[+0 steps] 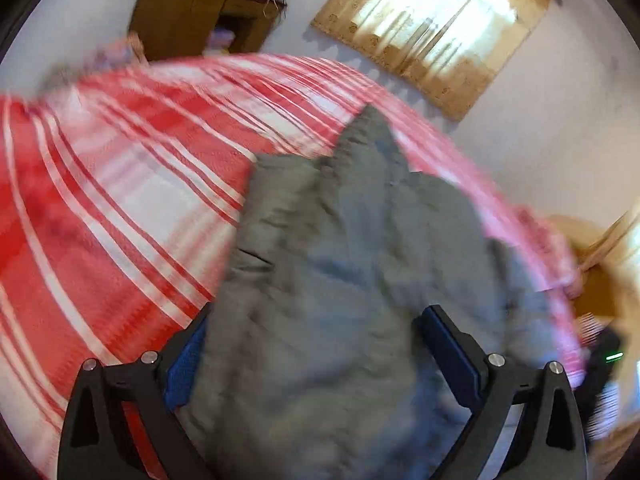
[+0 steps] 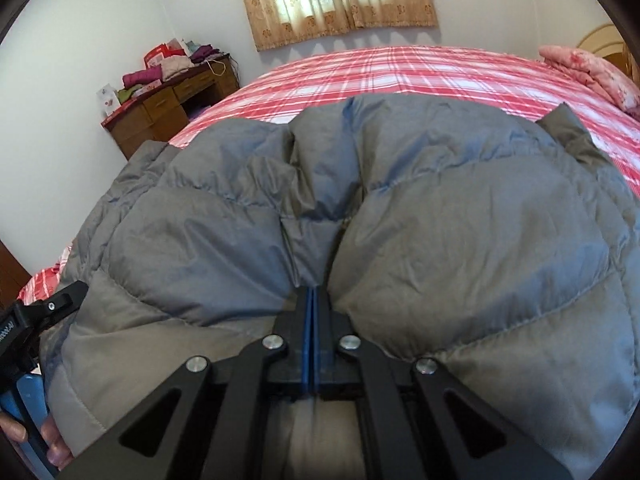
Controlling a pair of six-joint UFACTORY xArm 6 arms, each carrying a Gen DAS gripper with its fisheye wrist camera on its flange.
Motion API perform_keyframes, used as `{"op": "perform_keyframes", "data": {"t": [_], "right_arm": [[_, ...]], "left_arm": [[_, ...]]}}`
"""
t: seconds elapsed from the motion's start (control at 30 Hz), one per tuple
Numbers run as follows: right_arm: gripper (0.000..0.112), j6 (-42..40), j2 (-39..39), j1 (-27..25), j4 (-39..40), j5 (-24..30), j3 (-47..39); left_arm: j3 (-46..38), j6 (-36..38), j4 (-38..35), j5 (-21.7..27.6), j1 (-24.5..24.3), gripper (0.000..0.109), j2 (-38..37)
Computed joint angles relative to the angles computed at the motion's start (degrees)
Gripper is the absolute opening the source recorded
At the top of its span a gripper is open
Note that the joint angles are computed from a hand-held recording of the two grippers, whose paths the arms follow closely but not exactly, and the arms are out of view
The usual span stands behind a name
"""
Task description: Fold large clothes
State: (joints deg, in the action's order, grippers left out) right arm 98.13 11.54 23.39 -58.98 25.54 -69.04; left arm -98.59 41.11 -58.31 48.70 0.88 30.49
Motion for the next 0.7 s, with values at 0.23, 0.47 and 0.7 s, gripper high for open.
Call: {"op": "perform_keyframes", "data": {"t": [0.23,0.47,0.7], "right_arm": [[0.000,2.69,-0.12,-1.65,-1.34,-4.44,1.02],[0.000,6.40,-0.78,-2.82,-0.68,-8.93,2.75],[0.000,26.15,3.02,-2.78,-6.67,-21.99,0.02]], "left_arm": [[-0.97,2.94,-12.66,11.53,1.78,0.057,1.66],[-3.19,5.29,-18.39,18.04,1.59,0.022,0.16],[-3.45,10.66,-18.71,24.83,3.29,0.019,-4.37]]}}
